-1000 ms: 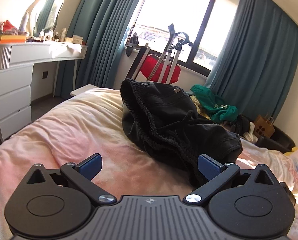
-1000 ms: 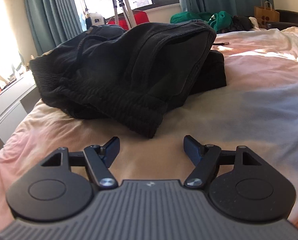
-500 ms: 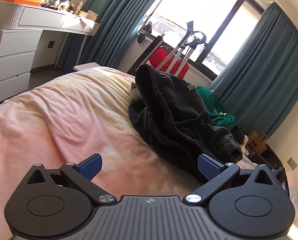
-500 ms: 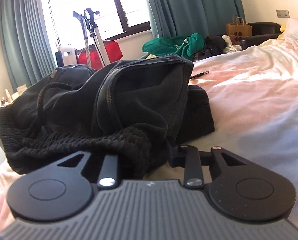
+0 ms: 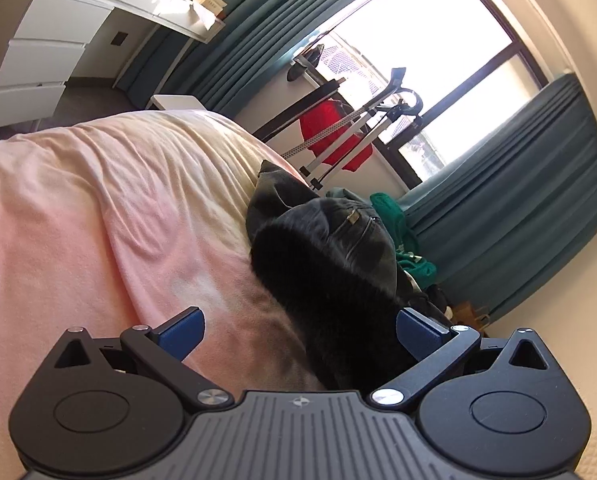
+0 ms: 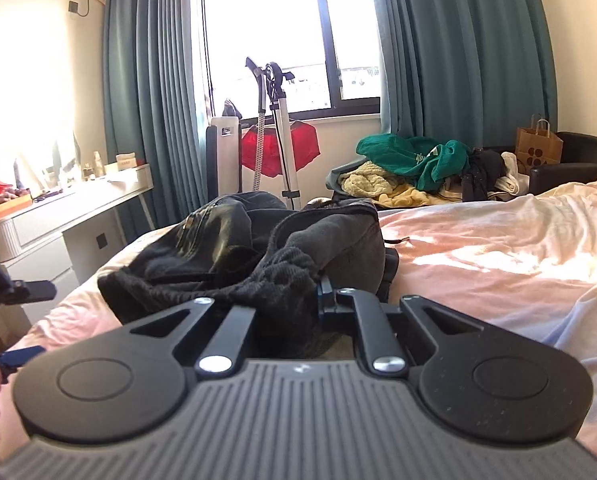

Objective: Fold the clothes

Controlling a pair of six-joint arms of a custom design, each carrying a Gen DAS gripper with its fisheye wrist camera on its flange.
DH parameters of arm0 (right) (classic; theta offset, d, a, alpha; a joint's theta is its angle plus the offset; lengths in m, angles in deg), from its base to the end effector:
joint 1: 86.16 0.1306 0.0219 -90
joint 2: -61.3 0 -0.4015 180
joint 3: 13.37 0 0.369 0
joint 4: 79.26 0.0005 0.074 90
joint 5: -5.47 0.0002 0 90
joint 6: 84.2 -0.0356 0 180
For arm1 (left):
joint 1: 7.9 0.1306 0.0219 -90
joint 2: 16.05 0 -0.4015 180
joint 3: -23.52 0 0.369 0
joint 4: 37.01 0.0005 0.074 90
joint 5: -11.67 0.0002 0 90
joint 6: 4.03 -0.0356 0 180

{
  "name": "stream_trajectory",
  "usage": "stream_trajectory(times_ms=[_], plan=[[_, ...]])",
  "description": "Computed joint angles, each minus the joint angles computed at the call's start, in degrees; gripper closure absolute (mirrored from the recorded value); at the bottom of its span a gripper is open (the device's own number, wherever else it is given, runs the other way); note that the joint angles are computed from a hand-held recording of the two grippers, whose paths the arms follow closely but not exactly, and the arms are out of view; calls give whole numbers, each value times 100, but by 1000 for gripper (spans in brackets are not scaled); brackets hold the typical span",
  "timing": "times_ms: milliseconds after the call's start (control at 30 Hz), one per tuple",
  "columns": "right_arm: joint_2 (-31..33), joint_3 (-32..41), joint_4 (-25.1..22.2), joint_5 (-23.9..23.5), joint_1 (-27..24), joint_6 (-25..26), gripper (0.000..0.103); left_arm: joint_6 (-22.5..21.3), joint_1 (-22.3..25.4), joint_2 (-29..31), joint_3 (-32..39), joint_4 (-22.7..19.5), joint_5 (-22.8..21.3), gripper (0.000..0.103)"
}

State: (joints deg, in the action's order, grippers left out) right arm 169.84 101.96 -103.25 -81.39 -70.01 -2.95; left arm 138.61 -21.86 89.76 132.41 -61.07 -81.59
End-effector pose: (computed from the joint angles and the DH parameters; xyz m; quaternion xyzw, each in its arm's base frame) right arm 0.5968 0.1703 0.5223 -0.0357 0.8040 0.1064 0.5840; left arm 0.5846 -0.1437 0.4973 -0.2880 0.7719 -0.2913 0.4862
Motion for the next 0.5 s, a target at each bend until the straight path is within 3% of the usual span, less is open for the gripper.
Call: stream_trajectory(times_ms=[133, 167, 300, 433, 500], plan=[[-524, -694, -145, 111, 47, 282, 92, 155, -3, -216, -282, 30, 35, 0], [-587, -834, -198, 215, 62, 220, 92, 111, -32, -245, -283, -91, -66, 0], [-740, -1153, -363, 25, -58, -809, 91, -45, -159, -291, -287, -424, -398, 0], [-815, -1232, -175, 135, -75, -822, 91, -358, -254, -60, -82, -556, -559, 0], [-814, -1258, -109, 260, -129, -922, 91, -743, -300, 217, 290, -875, -716, 0]])
